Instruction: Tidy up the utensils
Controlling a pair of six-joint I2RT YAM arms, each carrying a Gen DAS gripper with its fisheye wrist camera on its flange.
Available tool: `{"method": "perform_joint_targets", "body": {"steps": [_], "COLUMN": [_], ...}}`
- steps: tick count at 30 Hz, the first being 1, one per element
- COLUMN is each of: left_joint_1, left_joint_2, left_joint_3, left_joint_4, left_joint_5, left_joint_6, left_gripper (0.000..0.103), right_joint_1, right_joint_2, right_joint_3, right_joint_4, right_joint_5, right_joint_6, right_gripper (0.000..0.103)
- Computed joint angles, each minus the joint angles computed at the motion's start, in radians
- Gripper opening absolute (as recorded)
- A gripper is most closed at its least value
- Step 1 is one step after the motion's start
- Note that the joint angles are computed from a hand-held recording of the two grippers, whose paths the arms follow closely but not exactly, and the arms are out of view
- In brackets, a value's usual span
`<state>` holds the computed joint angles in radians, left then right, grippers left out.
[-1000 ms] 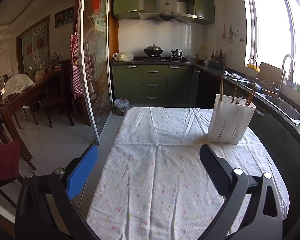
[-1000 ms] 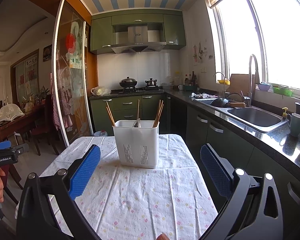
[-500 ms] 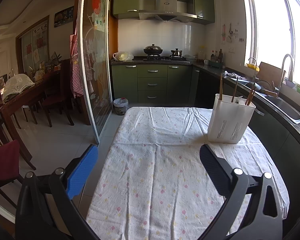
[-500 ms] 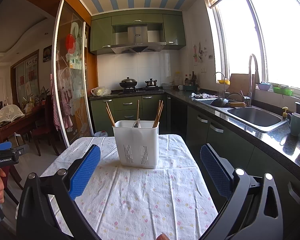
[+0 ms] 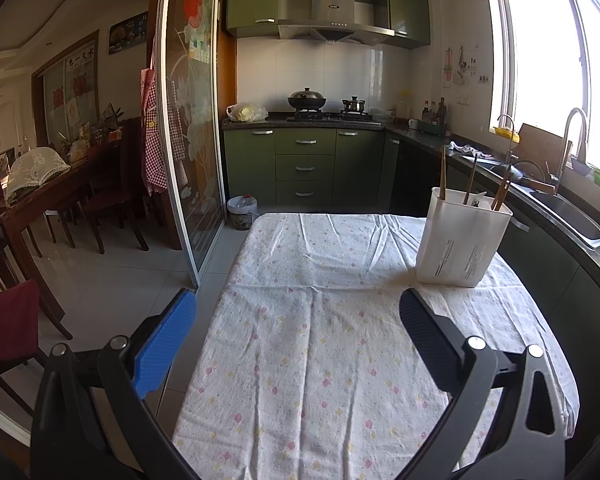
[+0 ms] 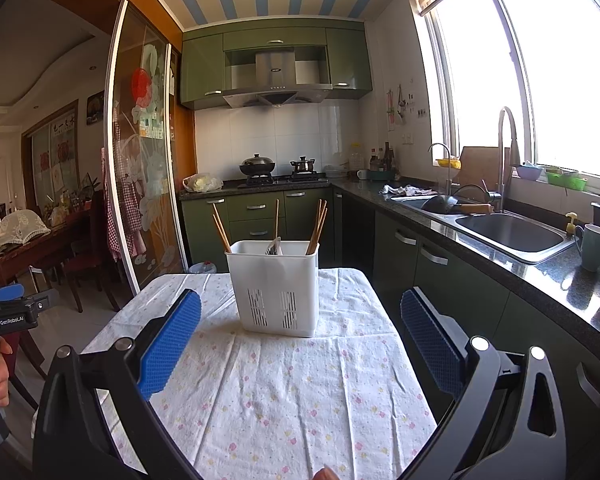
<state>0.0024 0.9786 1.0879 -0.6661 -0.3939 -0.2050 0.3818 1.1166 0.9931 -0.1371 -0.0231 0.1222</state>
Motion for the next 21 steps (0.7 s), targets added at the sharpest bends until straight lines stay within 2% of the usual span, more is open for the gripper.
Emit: {"method": "perform_joint_targets", "body": {"steps": [21], "left_joint_1": [0.002], "left_joint_2": [-0.001], "left_joint_3": [0.0], "left_joint_4": [-0.001], "left_joint_5": [0.002], "left_joint_6": [0.0], "left_gripper": [0.096], "right_joint_1": [0.006], "right_joint_2": [-0.003], "right_joint_3": [-0.001], "right_joint_4": [-0.003], "right_joint_5": [0.007], "right_joint_6": [0.005], "right_gripper": [0.099]}}
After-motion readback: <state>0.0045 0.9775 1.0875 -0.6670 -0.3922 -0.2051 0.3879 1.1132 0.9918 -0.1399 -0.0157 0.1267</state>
